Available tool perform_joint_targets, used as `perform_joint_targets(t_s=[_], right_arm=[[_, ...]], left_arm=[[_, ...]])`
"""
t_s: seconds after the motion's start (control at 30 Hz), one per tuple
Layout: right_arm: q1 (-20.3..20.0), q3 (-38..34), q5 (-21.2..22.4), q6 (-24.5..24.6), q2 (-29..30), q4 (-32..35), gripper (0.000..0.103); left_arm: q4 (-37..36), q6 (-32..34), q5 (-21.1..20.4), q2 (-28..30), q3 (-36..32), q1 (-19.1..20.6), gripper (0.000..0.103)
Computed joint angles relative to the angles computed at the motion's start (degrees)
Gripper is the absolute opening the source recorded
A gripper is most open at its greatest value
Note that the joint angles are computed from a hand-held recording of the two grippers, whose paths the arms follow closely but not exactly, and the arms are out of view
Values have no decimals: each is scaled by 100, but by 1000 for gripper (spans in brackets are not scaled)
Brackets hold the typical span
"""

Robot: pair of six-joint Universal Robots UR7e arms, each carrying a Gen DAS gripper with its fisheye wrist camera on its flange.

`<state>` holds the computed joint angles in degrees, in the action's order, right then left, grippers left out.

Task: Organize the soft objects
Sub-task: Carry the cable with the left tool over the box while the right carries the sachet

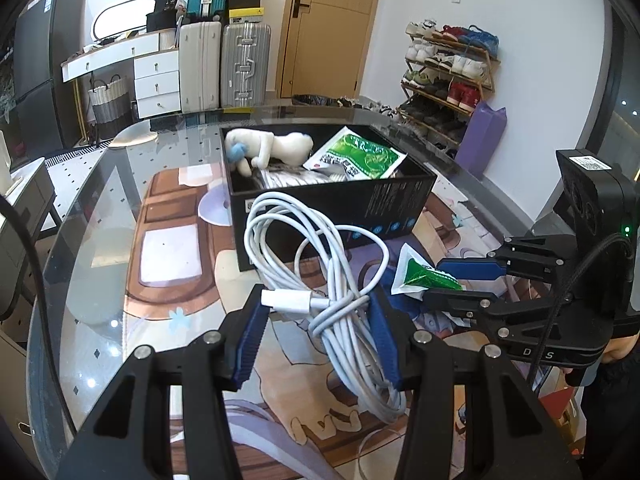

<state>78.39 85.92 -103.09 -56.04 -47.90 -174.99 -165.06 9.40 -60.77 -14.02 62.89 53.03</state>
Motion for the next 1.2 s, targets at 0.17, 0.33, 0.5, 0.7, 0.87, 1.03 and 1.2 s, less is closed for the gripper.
perform_joint_targets(t_s=[0.17,0.33,0.5,0.7,0.87,1.03,1.2], right_arm=[[23,93,50,-70,-58,-85,31],[37,242,229,-130,-165,-274,31],[44,427,469,-140,-318,-483,31],[25,636,928,29,-536,-760,31],[83,542,1013,79,-589,-797,31],[144,387,1012,123,-587,-787,31],[203,164,971,163,-517,-653,31]], left_arm=[[-126,-14,2,-45,49,-6,49],[-252,-30,-23,-94,103,-9,49],[-344,-23,-28,-118,131,-24,49],[-468,-63,-43,-122,108,-20,49],[-378,-78,-85,-18,-165,-12,49],[-246,5,-122,98,-459,-8,49],[11,54,-133,262,-912,-3,49]])
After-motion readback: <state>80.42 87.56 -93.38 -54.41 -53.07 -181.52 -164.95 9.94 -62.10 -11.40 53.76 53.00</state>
